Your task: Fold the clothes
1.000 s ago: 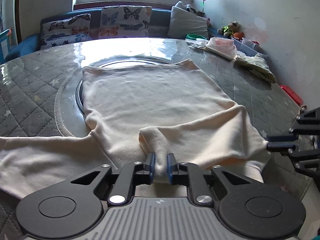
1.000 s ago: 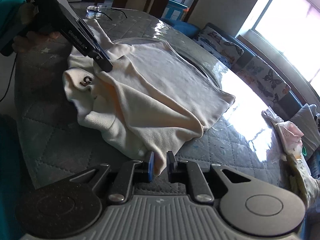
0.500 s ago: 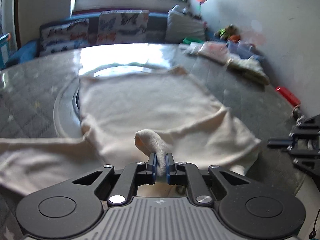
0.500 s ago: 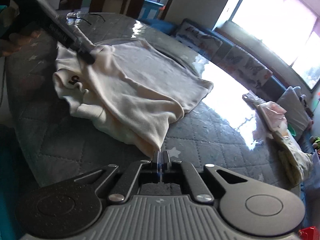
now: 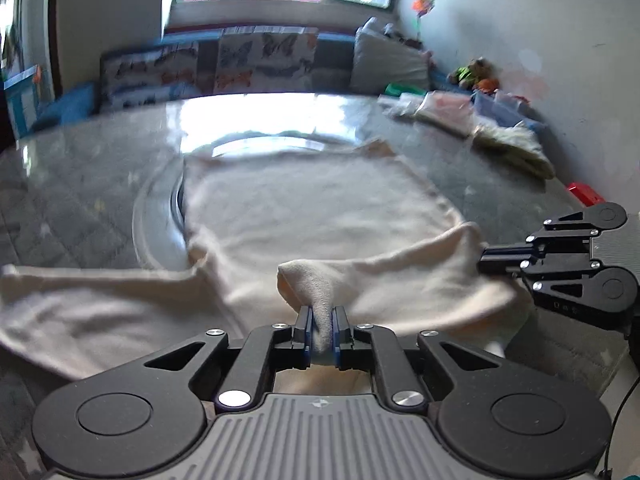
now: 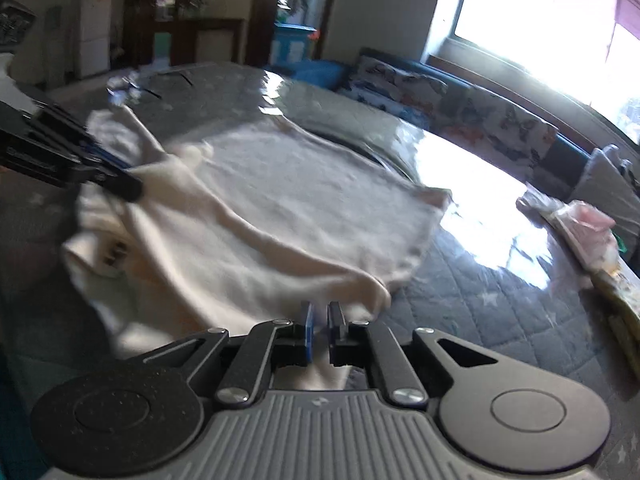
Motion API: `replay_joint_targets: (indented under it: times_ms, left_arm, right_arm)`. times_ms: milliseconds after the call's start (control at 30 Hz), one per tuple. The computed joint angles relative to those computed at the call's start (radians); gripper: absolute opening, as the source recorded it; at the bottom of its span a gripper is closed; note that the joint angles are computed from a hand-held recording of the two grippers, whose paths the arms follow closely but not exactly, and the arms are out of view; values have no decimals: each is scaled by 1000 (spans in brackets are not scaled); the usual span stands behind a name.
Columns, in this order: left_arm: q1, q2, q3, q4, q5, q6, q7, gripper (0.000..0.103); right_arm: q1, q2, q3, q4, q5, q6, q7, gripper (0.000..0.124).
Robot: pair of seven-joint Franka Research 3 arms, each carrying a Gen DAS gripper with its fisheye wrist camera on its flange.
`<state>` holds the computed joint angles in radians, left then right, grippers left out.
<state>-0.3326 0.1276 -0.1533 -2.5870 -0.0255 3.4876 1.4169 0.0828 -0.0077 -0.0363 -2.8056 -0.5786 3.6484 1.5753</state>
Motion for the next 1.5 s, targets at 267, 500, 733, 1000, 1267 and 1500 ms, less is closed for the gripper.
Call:
replay_joint_targets:
  times_ms: [267, 500, 733, 1000, 1267, 1500]
  left_arm:
    - [34, -10, -14, -13, 75, 32, -25, 27]
    - [24, 37, -2, 49, 84, 15, -17, 26]
    - [-31, -21, 62, -5, -25, -48, 56, 32]
    - [-33, -59, 53, -69, -307, 2, 189, 46]
    - [-42, -40, 40, -39, -806, 109, 496, 58]
    - [-4, 57, 60, 96, -1155, 200, 702, 58]
  right_arm:
    - [22, -39, -19, 7, 13, -20, 19, 6]
    - [39, 56, 34, 79, 131, -36, -29, 10]
    - [41, 17, 54, 54, 153, -34, -89, 22]
    - [0, 81, 73, 213, -437, -45, 389, 22]
    - [16, 164, 149, 284, -465, -59, 414, 26]
    - [21, 110, 159, 233, -385, -37, 364, 27]
